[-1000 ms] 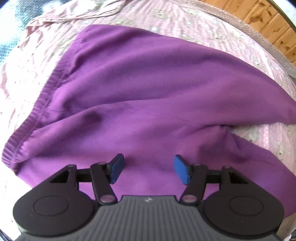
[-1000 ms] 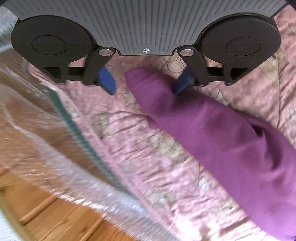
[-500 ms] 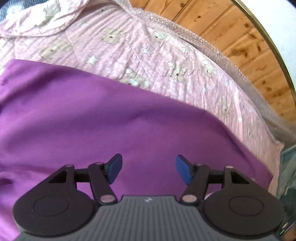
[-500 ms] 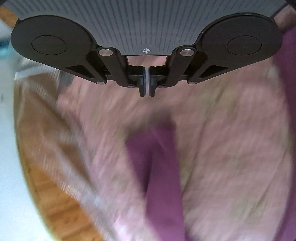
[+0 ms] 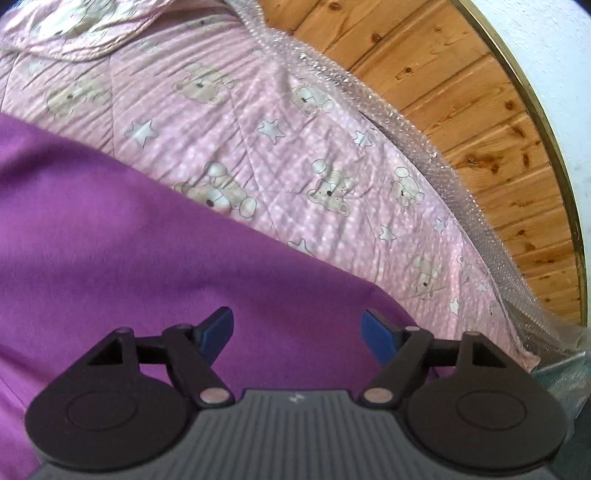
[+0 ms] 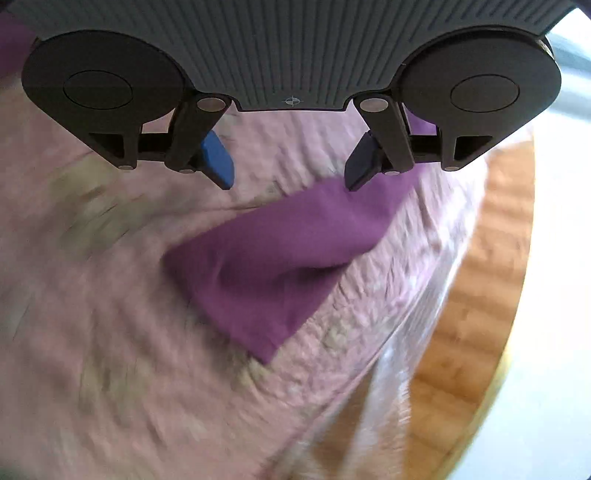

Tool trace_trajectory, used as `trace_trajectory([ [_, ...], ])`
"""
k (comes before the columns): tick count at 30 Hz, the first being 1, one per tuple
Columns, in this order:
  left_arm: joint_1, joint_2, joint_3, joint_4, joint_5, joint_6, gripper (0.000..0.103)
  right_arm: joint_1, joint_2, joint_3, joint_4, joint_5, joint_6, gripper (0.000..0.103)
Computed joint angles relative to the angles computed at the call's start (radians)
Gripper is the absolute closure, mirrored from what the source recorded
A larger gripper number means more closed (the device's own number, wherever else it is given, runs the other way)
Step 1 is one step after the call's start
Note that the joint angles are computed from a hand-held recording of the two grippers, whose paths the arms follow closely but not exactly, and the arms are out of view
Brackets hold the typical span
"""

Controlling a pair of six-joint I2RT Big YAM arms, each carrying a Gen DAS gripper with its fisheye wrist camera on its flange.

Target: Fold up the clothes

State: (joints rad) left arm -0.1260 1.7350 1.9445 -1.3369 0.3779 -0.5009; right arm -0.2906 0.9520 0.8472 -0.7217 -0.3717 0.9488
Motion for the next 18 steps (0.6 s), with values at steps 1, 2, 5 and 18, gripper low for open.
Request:
trace_trajectory([
  [1,0.000,-0.006,-0.013,0.012,0.002,-0.017,0.023,0.027,0.006,-0.015,0.063,0.041,0.063,0.030],
  [2,0.001,-0.012,-0.029,0.025,0.003,-0.037,0.022,0.056,0.012,-0.030,0.126,0.089,0.121,0.030],
  [5,0.004,-0.021,-0.063,0.055,0.006,-0.087,0.021,0.119,0.051,-0.005,0.155,0.242,0.229,0.030],
  [18,0.009,0.018,-0.048,0.097,0.065,-0.190,0.018,0.103,-0.095,0.011,-0.116,0.505,0.141,0.103],
])
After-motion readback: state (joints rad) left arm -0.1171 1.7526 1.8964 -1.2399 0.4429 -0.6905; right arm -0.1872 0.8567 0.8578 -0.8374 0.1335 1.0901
